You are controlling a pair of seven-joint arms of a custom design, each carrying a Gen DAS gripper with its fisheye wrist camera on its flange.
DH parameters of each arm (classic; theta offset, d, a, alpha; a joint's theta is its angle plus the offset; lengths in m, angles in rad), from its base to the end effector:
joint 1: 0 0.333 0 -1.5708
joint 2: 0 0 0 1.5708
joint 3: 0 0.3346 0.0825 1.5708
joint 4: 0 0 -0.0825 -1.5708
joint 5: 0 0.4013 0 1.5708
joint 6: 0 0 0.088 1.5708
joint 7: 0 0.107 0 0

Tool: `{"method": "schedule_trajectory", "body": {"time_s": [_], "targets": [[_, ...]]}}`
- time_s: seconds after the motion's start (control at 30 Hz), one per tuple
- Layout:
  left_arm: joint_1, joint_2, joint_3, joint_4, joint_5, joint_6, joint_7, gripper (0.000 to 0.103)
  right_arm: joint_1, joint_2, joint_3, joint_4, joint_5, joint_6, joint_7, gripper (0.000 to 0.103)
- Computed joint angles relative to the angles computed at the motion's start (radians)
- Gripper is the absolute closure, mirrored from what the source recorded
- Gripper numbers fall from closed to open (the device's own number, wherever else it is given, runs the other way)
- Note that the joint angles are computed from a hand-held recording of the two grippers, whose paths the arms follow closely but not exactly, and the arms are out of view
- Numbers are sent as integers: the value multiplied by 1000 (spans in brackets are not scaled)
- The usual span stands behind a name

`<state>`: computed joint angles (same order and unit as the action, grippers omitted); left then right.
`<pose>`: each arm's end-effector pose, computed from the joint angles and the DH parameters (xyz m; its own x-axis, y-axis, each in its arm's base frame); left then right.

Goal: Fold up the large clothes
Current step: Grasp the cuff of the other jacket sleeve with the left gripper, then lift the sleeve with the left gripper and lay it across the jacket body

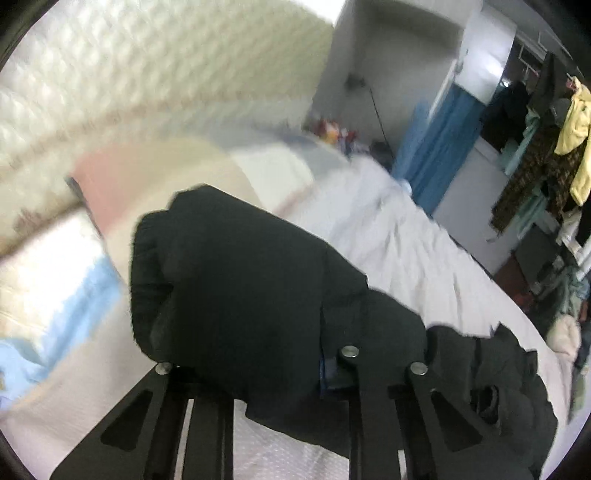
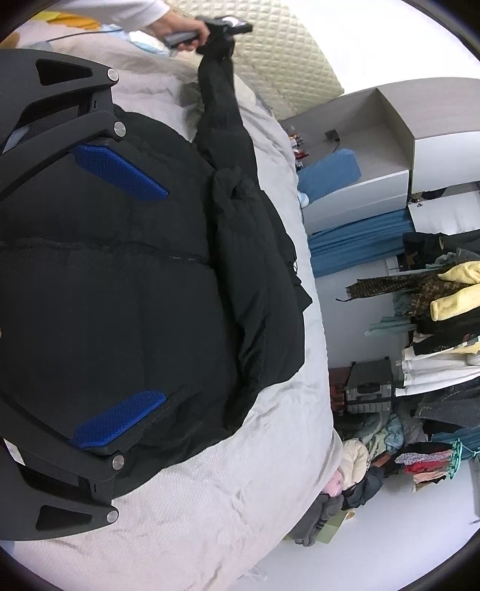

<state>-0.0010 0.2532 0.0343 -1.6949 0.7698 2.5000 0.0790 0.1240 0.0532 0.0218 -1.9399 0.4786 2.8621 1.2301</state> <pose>0.6973 0.0164 0.5185 0.7651 -0.5904 0.2571 -0.2945 -0.6759 -0.6756 0.6330 0.0670 0.5660 0.1658 -0.9705 -0.1748 -0.6408 0.0287 -0.7672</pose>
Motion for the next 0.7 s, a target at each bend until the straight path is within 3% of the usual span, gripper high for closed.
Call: {"method": "schedule_trajectory", "body": {"time_s": [0.17, 0.43, 0.53, 0.7], "targets": [[-55, -49, -17, 30, 150, -146, -43, 93, -2, -33, -9, -13, -3, -19, -10, 0], [-124, -32, -76, 161, 253, -260, 5, 93, 1, -96, -37, -12, -45, -129, -12, 0], [-148, 0, -86, 246, 237, -277, 49, 95, 0, -105, -43, 12, -73, -189, 6, 0], [-228, 132, -76, 495, 208, -321, 182, 95, -3, -136, -57, 48, -72, -266, -9, 0]]}}
